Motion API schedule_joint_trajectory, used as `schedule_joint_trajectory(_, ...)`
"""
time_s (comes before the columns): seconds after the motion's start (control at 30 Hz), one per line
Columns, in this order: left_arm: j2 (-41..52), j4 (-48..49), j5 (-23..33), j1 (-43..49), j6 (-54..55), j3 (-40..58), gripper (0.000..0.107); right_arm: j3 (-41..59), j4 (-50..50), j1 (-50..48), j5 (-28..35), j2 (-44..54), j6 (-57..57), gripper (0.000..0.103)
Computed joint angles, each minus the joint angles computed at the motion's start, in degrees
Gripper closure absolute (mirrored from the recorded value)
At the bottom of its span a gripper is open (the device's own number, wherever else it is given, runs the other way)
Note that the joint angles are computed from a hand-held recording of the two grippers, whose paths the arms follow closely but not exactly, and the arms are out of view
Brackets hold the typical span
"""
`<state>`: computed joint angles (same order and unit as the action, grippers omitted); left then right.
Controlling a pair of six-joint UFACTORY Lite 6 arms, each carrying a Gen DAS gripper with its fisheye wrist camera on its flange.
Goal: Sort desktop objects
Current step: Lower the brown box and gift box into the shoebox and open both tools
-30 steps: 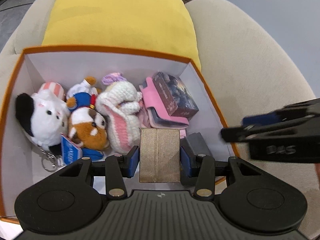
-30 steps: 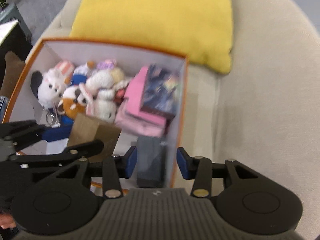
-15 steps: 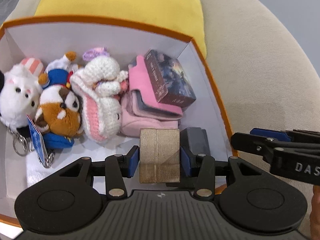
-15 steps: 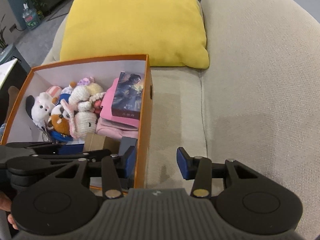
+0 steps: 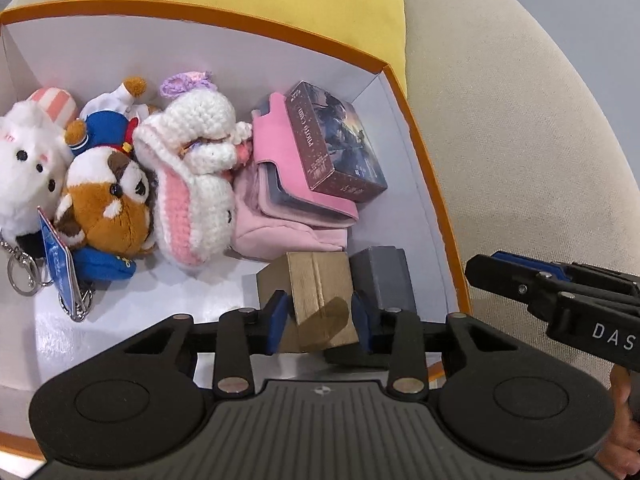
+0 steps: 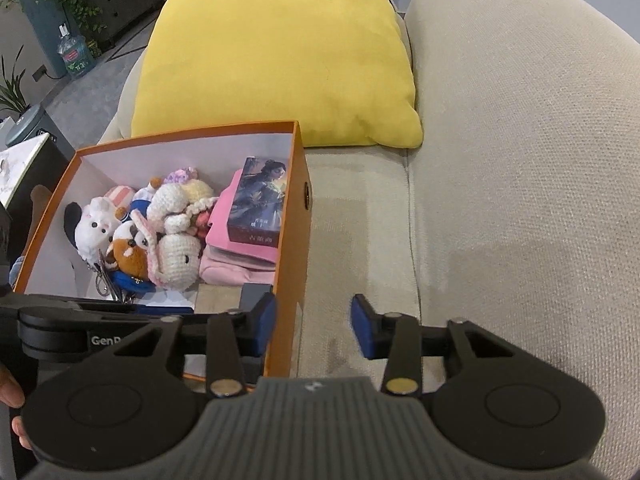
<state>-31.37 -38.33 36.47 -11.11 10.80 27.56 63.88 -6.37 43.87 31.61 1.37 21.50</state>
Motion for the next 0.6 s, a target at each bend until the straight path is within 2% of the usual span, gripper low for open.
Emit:
schedule_joint_trajectory(0.1,0.93,-0.32,-0.47,-0.19,2.89,0.43,0.067,-0.21,-0.46,0.13,-0.41,0.14,0.47,0.069)
schedule_joint_trajectory(0.2,2.05,-3.68,1.80,3.37,8.79,0.72,0.068,-0.28,0.37,-0.06,-0.31,0.50,-0.05,0.069)
schedule_joint_trajectory(0.3,1.67,-3.03,1.82,3.17,8.14,0.94,0.068,-1.07,0.10,0.13,-0.68,-0.37,0.70,0.070)
schedule_joint_trajectory(0.4,-2.70,2.14,2.09,1.72,3.28,0.56,0.068,-2.42,0.52,0.64,-0.97,-3.16,0.77,0.070)
schedule_joint_trajectory(0.53,-14.99,9.70,8.09,1.90,-2.01,-0.11,0.068,-6.18,1.28,2.97,-1.49,-9.97,2.72,0.069)
schedule_joint_trajectory(0.6,-22.54,14.75,12.17,1.32,-5.25,0.10,0.064,-9.20,0.73,5.41,-2.68,-14.09,5.10,0.069)
